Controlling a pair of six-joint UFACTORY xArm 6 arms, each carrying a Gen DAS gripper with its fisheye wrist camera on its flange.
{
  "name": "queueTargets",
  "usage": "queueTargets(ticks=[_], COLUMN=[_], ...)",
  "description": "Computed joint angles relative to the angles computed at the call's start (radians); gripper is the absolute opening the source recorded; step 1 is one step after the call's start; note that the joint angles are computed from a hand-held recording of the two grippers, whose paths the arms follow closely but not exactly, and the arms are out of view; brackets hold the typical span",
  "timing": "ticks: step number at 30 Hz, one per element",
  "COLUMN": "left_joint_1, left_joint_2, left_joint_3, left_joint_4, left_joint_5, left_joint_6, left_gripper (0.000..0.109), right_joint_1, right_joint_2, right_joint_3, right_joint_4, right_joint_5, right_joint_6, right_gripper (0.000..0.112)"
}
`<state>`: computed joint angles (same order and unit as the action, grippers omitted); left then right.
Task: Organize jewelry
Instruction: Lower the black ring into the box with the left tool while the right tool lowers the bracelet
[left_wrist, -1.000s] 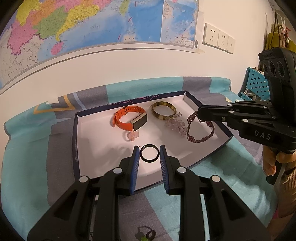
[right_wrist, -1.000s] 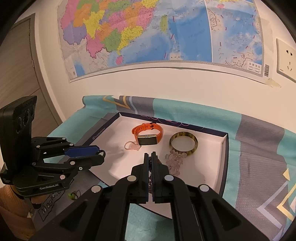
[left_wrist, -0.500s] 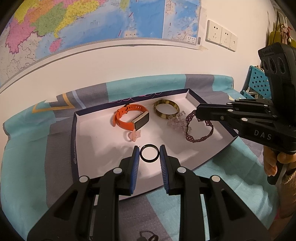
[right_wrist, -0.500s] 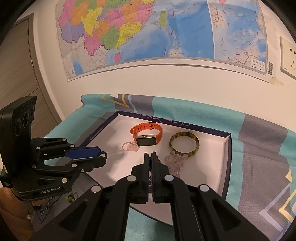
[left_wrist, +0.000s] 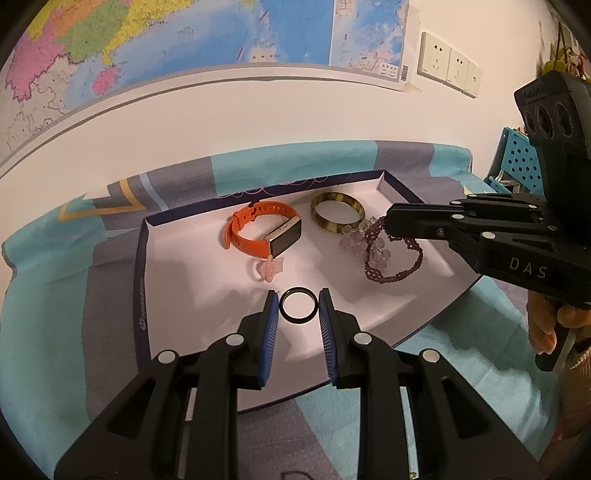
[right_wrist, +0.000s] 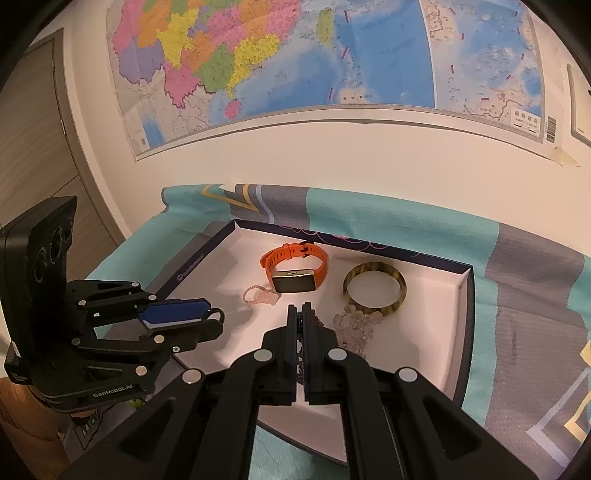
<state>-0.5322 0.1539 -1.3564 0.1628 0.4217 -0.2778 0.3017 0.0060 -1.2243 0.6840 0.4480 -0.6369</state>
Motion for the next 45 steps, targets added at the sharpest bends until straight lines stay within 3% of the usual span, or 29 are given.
queueTargets(ticks=[32, 45], left_joint_1=[0.006, 0.003], left_joint_2=[0.135, 0.156], left_joint_3=[-0.148, -0.164], left_joint_4=[-0.033, -0.028], left_joint_5=[0.108, 0.109], left_joint_6=[0.000, -0.001], left_gripper=[0.023, 0.023], right_joint_1=[-0.022, -0.034], right_joint_2=[0.075, 0.096], right_joint_3=[-0.046, -0.049], right_joint_4=[-0.035, -0.090], right_joint_5=[0.021, 0.026], right_joint_6=[0.071, 0.131], right_gripper=[0.001, 0.001])
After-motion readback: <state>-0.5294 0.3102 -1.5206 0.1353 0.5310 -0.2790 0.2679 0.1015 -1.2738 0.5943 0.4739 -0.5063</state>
